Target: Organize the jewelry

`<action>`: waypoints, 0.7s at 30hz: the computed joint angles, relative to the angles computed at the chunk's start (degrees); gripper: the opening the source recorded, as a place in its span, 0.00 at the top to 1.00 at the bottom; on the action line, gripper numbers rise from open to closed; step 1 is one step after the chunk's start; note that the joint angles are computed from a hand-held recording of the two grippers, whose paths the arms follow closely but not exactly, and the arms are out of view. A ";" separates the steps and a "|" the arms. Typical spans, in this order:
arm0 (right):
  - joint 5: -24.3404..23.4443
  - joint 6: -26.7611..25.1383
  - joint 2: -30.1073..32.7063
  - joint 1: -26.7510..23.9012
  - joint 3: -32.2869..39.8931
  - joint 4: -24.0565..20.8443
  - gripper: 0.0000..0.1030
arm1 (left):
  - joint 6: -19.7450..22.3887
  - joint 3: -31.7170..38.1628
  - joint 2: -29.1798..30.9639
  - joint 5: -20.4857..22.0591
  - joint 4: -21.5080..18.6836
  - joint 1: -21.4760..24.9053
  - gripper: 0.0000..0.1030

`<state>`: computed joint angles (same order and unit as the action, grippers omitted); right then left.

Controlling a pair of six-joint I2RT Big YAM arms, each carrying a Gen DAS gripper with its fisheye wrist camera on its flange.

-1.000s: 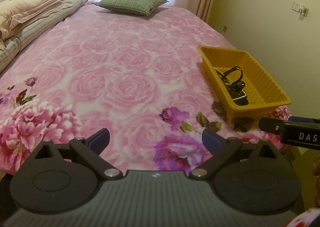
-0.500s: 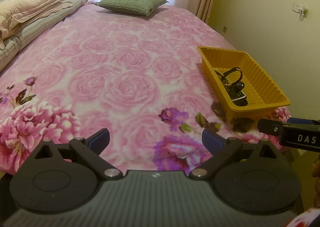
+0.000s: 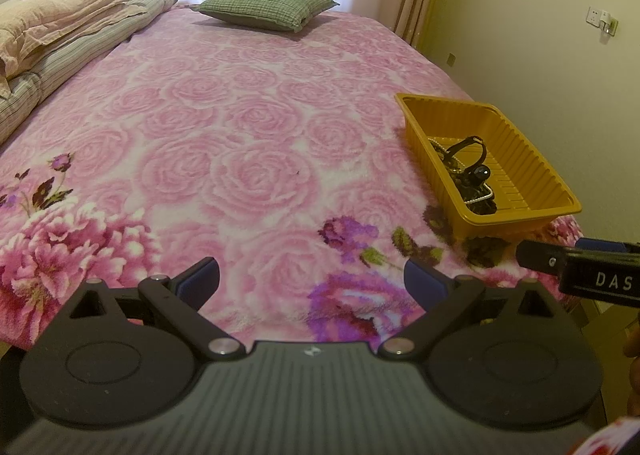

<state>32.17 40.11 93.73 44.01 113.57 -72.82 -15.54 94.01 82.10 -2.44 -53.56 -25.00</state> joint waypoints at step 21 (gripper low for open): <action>-0.07 0.04 -0.22 -0.12 -0.53 0.19 0.16 | -0.47 -0.12 0.08 -0.04 -0.05 -0.05 0.05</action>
